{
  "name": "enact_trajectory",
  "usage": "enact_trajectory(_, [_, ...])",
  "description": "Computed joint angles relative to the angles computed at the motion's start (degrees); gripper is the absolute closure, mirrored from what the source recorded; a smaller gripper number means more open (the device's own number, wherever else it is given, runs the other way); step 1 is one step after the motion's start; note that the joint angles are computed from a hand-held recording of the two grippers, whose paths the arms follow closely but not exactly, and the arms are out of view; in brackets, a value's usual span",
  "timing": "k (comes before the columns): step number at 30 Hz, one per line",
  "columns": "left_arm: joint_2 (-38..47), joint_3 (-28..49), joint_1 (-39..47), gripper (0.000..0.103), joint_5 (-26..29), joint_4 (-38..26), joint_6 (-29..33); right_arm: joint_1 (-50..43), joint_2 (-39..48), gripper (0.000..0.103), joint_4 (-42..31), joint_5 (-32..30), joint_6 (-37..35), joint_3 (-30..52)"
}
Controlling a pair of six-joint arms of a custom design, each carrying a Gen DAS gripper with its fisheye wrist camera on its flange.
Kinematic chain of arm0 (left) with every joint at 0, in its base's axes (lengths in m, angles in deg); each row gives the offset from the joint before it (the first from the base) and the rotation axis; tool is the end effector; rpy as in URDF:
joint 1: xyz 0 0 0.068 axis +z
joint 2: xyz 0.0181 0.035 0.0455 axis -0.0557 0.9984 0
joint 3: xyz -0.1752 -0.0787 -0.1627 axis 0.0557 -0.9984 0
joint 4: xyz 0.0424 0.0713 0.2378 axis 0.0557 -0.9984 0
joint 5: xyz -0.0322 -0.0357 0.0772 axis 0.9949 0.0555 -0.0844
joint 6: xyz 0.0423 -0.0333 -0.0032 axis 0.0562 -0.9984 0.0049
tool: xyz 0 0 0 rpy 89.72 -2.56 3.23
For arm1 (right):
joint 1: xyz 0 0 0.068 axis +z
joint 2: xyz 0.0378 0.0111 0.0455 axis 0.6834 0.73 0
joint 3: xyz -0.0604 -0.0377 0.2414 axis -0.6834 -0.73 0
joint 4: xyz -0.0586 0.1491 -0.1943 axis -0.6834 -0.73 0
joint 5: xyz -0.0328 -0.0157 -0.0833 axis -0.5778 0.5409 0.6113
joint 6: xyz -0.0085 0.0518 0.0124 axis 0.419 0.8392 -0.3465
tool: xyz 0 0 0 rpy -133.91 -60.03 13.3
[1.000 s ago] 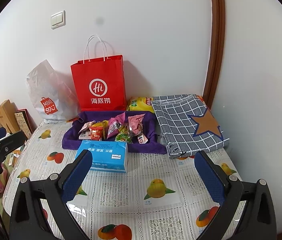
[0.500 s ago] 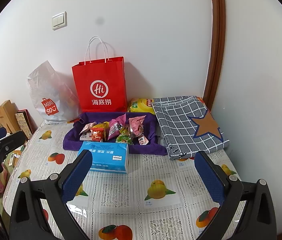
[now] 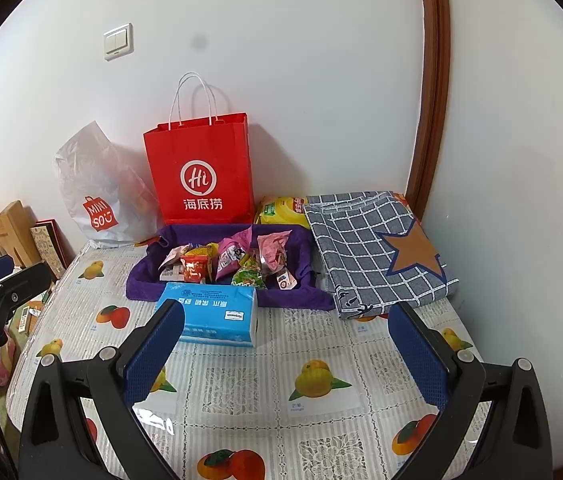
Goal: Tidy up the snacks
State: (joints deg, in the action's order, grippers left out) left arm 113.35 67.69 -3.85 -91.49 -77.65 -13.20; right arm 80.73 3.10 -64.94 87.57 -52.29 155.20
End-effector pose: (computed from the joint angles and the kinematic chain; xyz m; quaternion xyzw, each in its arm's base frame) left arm 0.2304 -0.0014 0.4080 -0.0471 0.8981 -0.0107 0.4372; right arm 0.2578 0.1808 0.3902 -0.0549 0.8915 0.0335 0.4484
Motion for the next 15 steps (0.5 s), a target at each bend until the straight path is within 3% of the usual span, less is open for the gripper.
enact_trajectory(15, [-0.1, -0.1, 0.3, 0.011, 0.2, 0.1, 0.1, -0.1, 0.0, 0.002, 0.2, -0.1, -0.4, 0.0])
